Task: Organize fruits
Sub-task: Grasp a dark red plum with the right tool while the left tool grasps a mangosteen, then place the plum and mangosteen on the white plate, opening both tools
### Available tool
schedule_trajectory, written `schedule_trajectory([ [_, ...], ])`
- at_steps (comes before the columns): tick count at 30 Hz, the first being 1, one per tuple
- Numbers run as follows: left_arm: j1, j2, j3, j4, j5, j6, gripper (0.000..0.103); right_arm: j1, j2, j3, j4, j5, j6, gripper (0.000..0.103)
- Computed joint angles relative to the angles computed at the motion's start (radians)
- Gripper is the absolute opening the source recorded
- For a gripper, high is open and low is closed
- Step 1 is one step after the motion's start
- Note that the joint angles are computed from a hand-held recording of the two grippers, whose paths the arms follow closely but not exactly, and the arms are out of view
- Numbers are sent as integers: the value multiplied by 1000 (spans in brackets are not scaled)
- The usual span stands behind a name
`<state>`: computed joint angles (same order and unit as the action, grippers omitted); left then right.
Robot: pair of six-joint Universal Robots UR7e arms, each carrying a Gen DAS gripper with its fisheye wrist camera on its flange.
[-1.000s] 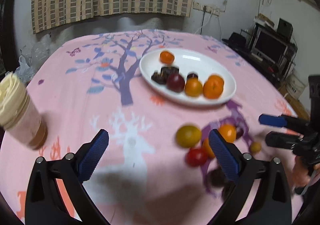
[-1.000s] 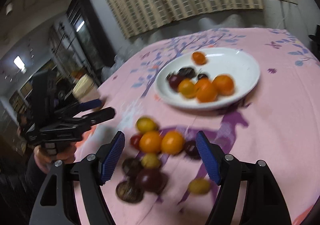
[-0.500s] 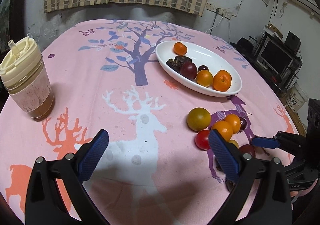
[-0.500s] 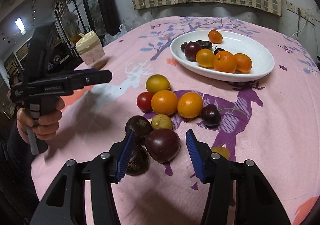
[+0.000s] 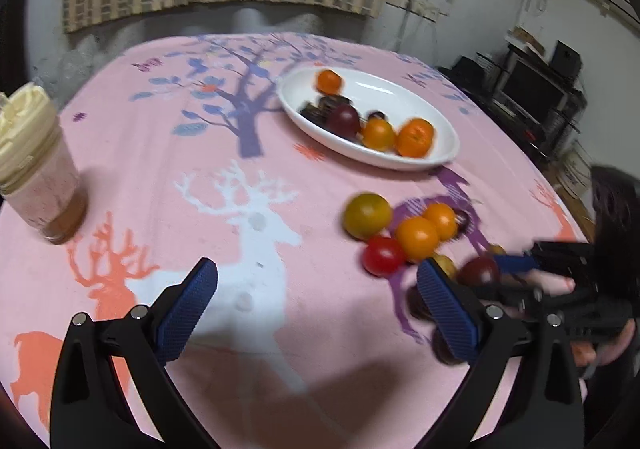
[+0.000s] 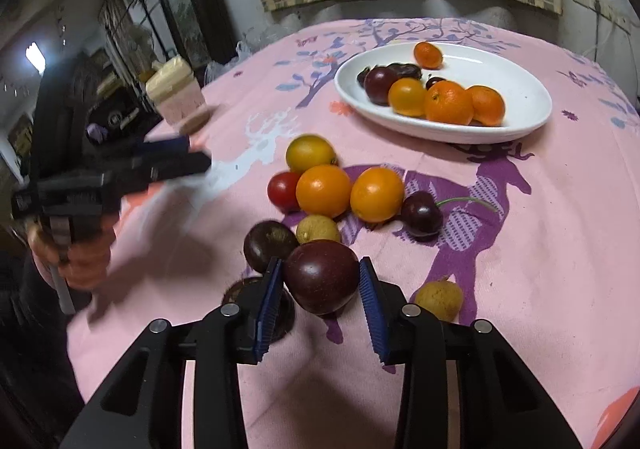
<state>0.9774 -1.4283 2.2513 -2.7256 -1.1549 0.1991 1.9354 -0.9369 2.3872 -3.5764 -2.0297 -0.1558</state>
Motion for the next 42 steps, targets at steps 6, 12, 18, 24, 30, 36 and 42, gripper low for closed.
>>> schedule_trajectory([
  [6, -31, -64, 62, 156, -133, 21, 75, -6, -19, 18, -86, -7, 21, 39],
  [12, -116, -59, 142, 120, -100, 43, 75, -3, -15, 12, -85, -6, 16, 39],
  [18, -144, 9, 138, 113, -43, 15, 58, 4, -11, 13, -96, -13, 14, 39],
  [24, -156, 30, 144, 86, -5, 20, 48, 8, -12, 15, -100, -9, 15, 39],
  [30, -152, 21, 145, 91, -16, 12, 42, 8, -14, 18, -106, -13, 17, 39],
  [36, -121, -36, 121, 114, -126, 43, 42, 3, -4, 21, -150, -4, 17, 39],
  [42, -99, 31, -1, 53, -95, 101, 42, -22, 22, -41, -246, -10, 5, 39],
])
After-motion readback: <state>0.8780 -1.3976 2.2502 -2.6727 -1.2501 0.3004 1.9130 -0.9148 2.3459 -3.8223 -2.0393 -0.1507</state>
